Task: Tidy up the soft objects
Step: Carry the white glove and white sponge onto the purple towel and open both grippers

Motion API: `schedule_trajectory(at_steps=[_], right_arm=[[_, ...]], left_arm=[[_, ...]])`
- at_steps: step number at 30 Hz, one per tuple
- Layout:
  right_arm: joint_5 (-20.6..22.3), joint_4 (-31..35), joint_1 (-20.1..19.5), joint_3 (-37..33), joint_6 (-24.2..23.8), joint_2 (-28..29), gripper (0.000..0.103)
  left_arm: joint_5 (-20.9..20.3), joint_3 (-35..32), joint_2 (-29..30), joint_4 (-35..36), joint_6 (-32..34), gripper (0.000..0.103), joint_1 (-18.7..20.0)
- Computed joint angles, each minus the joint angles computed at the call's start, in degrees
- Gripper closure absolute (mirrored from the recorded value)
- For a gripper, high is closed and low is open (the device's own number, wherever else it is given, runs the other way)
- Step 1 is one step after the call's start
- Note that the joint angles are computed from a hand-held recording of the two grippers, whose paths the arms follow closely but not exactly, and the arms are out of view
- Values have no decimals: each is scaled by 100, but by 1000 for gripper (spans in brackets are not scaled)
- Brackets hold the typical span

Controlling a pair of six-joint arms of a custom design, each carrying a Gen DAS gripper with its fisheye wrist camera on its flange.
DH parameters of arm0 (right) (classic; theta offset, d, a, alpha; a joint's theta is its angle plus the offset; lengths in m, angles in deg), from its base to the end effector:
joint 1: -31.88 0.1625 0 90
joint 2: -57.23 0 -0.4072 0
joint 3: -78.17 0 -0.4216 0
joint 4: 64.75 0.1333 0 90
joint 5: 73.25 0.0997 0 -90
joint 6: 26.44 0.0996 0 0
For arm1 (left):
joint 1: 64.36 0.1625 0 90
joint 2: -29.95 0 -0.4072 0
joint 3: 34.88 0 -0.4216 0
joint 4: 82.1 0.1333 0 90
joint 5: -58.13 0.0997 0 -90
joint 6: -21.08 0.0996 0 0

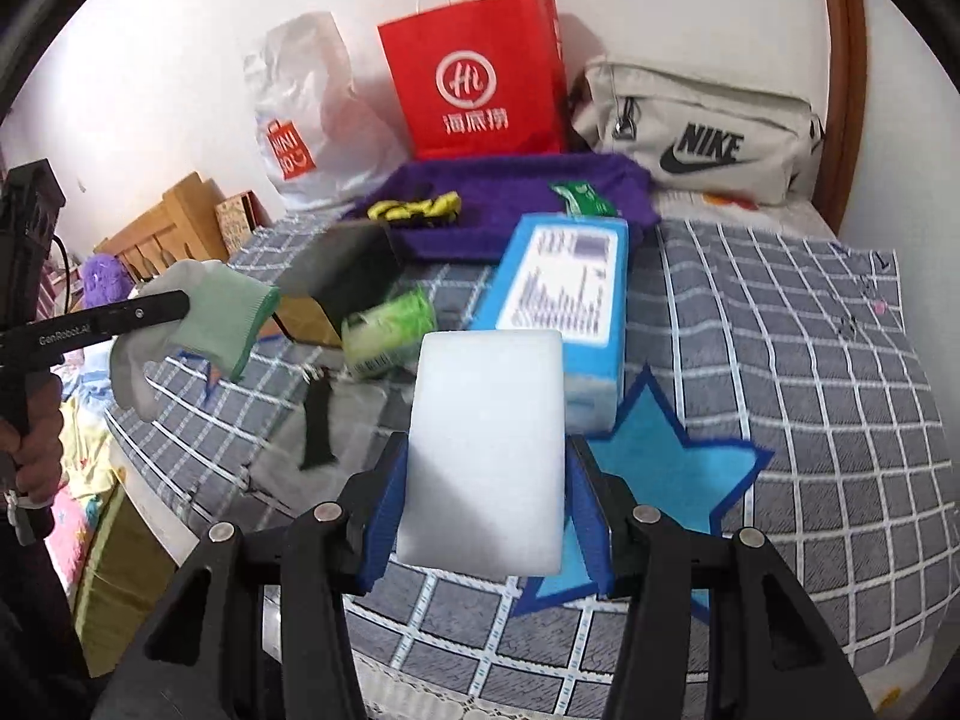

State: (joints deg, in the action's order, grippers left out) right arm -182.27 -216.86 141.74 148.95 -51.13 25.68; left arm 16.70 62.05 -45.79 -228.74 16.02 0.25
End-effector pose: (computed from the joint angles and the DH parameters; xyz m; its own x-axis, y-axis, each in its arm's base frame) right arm 0.3673 -0.7201 0.0609 -0.7163 -0.5455 0.4352 -0.6738 0.7029 -0.2278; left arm -0.0749 -0.6428 0.4089 -0.8120 -0.1736 -0.5572 0.2788 0.7234 -0.6316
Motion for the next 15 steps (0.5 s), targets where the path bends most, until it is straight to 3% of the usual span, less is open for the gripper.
schedule_trajectory(at_steps=[15], right_arm=[[180,620,171,-1660,-11,675,53]], left_arm=[[26,-1010,404,349,-79,90,53]])
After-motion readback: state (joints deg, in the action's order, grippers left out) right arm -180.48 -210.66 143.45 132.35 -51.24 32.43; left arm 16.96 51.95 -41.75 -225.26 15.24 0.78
